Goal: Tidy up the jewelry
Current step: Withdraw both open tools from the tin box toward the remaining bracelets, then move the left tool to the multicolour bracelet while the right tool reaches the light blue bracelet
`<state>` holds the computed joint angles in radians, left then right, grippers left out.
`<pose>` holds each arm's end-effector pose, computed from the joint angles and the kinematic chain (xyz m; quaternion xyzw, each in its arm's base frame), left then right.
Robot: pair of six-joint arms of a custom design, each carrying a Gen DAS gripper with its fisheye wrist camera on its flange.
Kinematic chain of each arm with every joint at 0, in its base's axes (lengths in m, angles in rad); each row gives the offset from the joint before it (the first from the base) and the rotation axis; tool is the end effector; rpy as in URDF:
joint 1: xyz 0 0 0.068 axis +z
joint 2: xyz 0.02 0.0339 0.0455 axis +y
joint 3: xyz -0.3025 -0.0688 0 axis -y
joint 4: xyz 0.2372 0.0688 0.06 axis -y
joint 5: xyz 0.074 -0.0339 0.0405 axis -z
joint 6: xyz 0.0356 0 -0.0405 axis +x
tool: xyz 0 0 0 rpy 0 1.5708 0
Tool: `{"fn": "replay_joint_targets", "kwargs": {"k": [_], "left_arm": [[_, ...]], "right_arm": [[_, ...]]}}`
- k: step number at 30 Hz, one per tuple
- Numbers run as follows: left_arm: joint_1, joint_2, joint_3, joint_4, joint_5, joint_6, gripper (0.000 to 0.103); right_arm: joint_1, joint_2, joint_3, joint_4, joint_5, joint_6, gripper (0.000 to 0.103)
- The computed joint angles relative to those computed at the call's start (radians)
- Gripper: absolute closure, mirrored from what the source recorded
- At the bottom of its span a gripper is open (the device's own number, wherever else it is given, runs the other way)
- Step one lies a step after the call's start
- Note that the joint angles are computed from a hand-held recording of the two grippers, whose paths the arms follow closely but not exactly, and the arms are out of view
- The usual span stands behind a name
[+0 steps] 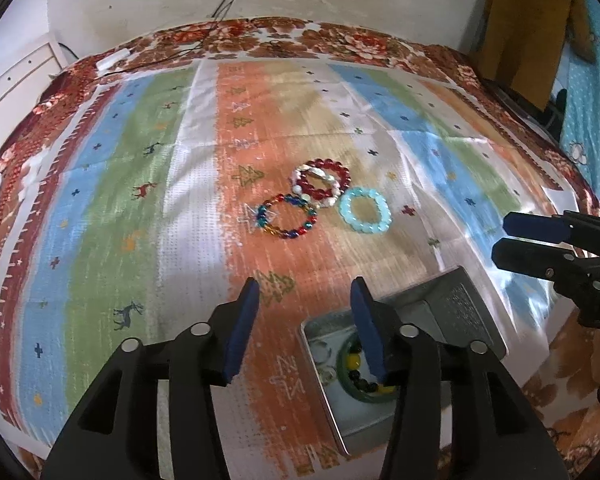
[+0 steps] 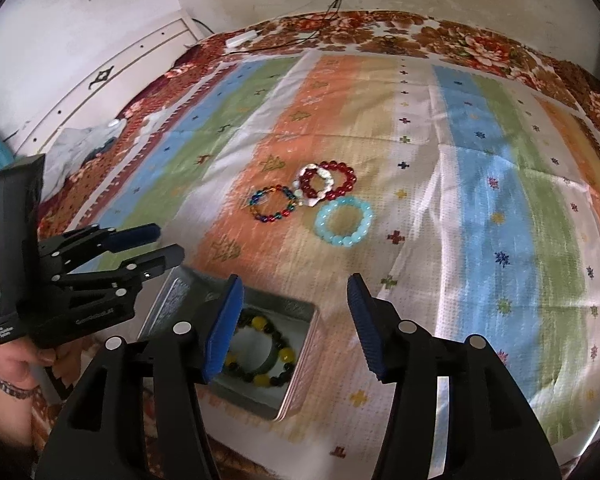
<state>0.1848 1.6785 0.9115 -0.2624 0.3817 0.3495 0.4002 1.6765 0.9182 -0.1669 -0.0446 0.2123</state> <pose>0.3171 0.0458 0.2011 0.1284 0.9387 -0.1070 0.3015 0.3045 0.1305 0.2072 -0.0960 0.9433 0.1158 0.2960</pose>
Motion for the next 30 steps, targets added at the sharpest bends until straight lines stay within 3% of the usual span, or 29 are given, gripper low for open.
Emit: {"fn": "replay_joint_targets", "kwargs": {"k": [7, 30], "left_arm": [[-0.027, 0.065, 0.072, 0.025, -0.06, -0.022, 0.05], [-0.069, 0.304, 0.345, -0.062, -0.122, -0.04, 0.05]], "right_arm": [[-0.038, 0.072, 0.075, -0.024, 0.006, -0.007, 0.046], [-0.098, 0.255, 0.281, -0.119, 0.007, -0.032, 0.046]]}}
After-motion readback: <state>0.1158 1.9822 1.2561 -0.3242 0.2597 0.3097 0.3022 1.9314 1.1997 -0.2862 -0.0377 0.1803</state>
